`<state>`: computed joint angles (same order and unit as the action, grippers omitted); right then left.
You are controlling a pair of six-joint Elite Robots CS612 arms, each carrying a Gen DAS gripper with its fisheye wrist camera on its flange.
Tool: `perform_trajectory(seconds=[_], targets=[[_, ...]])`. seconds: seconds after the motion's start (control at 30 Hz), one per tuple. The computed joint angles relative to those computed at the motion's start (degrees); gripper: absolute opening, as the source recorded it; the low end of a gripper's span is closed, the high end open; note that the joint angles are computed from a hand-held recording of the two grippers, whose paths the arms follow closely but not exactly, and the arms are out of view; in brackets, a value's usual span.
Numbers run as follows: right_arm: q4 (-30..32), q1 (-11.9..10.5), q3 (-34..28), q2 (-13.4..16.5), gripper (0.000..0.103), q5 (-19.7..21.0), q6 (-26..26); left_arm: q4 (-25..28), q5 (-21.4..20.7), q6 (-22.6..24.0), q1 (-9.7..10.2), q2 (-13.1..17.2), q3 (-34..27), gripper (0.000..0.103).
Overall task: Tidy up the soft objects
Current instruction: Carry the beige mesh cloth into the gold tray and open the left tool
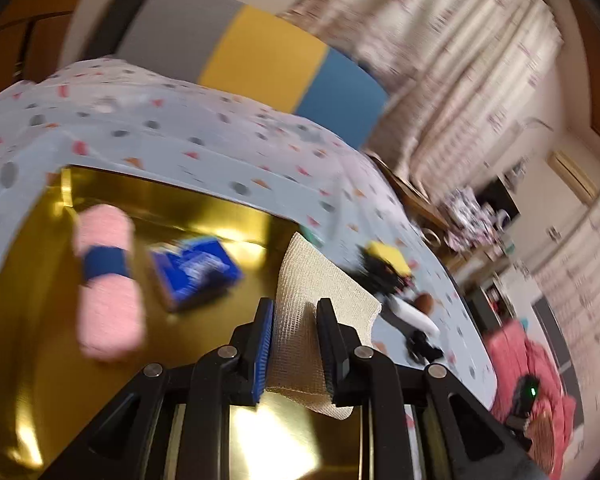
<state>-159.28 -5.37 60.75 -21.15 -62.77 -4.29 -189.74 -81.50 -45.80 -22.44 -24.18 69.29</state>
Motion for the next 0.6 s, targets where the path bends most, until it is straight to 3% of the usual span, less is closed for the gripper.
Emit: perform_trajectory(seconds=[0.03,0.07,0.1,0.37,0.6], targets=[[0.5,-0.1,0.1,-0.1,0.045,1.1,-0.1,-0.5,0.7,-0.8,0.27,-0.2,0.5,0.021],[0.8,0.0,0.1,-0.2,0.069,1.7,-0.2,-1.3,1.3,-1.8,0.62,-0.4,1.2,0.021],[0.3,0.2,0.5,-0.4,0.083,1.0,-0.1,-2.1,1.5,-2.3,0.86,-0.6,1.9,0.021],[0.7,2.1,-0.8,0.1,0.082,-5.8,-2.2,-2.8,0.9,-0.7,1.47,-2.2,6.1,0.021],[0.1,3.8,-2.3,0.9,0.048,-12.8,-5.2,-1.0,0.1,2.6,0.98,-4.3,10.7,0.021]])
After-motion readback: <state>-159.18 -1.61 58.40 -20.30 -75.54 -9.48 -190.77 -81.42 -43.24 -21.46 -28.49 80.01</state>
